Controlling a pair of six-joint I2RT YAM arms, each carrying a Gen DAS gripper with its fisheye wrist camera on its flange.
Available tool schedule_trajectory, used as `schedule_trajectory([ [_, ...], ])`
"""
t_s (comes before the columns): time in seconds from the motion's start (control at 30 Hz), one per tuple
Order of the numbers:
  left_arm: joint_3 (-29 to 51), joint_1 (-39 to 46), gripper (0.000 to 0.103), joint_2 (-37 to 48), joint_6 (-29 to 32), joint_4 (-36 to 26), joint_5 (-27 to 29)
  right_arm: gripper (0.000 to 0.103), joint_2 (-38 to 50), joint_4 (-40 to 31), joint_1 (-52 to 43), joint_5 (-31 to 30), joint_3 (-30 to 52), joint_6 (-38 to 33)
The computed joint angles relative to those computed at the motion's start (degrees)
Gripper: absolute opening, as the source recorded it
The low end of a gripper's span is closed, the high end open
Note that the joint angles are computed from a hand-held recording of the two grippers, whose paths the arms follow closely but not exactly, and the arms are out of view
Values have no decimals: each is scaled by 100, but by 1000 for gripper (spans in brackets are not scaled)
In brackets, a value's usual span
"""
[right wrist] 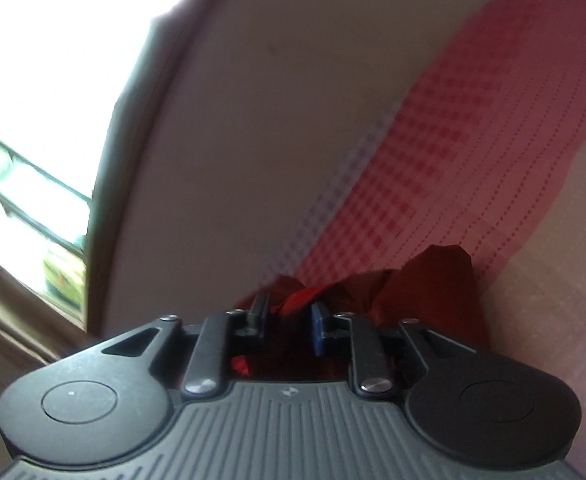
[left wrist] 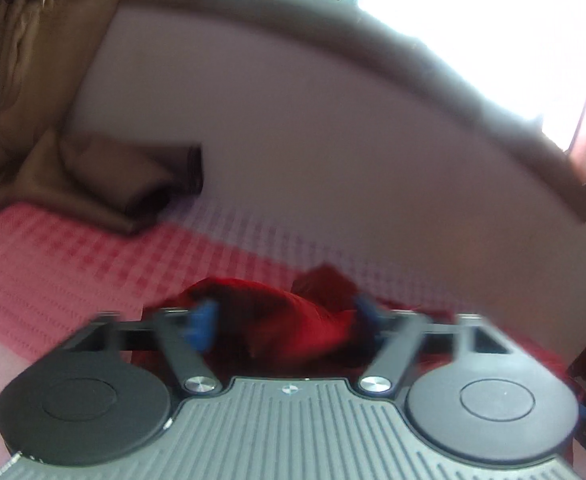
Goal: Fold large clothes
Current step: 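Lift the hem with both grippers and fold it toward the hood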
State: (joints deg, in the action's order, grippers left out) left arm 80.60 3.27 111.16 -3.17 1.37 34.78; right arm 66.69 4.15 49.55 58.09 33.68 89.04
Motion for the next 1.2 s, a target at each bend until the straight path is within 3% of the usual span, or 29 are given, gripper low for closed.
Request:
schedule_trajectory([
  [0.03, -358, -12, 101, -190, -34, 492, -166, 38, -26, 167, 98, 174, -70, -46],
  [0.1, -864, -21, 103, -475, 107, 1182, -276, 73, 34, -428, 412, 865, 242, 37],
  [0.13, -933, -28, 103, -569, 272, 1177, -211, 76, 139, -969, 612, 1280, 506, 209],
  [0.17, -960, -35, 102, -647, 383, 1094, -125, 76, 180, -1075, 765, 1574, 634, 61],
  [0.23, -997, -68, 99, -779, 606, 853, 160, 75, 138, -174, 874, 1502, 616, -1278],
  [0.27, -955, -140, 91, -815, 737, 666, 207, 74, 278, -133, 822, 1173, 882, -1982],
  [0.3, -912, -221, 86, -849, 907, 429, 336, 68, 533, -459, 778, 925, 1302, -2447],
  [0.33, -861, -320, 75, -854, 1082, 201, 455, 61, 952, -887, 721, 678, 1890, -3041],
  [0.37, -828, -458, 65, -874, 1294, -40, 500, 43, 1293, -1134, 661, 446, 2330, -3493],
  [0.4, -807, -592, 61, -878, 1483, -188, 451, 29, 1696, -1422, 540, 61, 2859, -3928],
  [0.47, -761, -889, 49, -849, 1839, -386, 166, 17, 2418, -1882, 260, -611, 3761, -4509],
  [0.5, -683, -1046, 49, -763, 2070, -483, -17, 12, 2731, -2146, 148, -791, 4152, -4742],
  [0.63, -245, -1425, 46, -120, 2756, -252, -821, 10, 3607, -2879, -365, -1340, 5163, -5366],
  [0.7, 158, -1393, 46, 319, 2894, -223, -917, 10, 3755, -3003, -552, -1483, 5245, -5680],
  [0.83, 1045, -1308, 47, 1116, 2753, -857, -806, 9, 3867, -2950, -847, -1805, 5018, -6006],
  [1.0, 1174, -1072, 50, 1601, 2123, -628, -321, 7, 3814, -1850, -990, -2049, 4121, -5754],
  [1.2, 1423, -1010, 50, 1903, 1832, -711, -107, 6, 3776, -779, -1199, -2230, 3406, -5393],
])
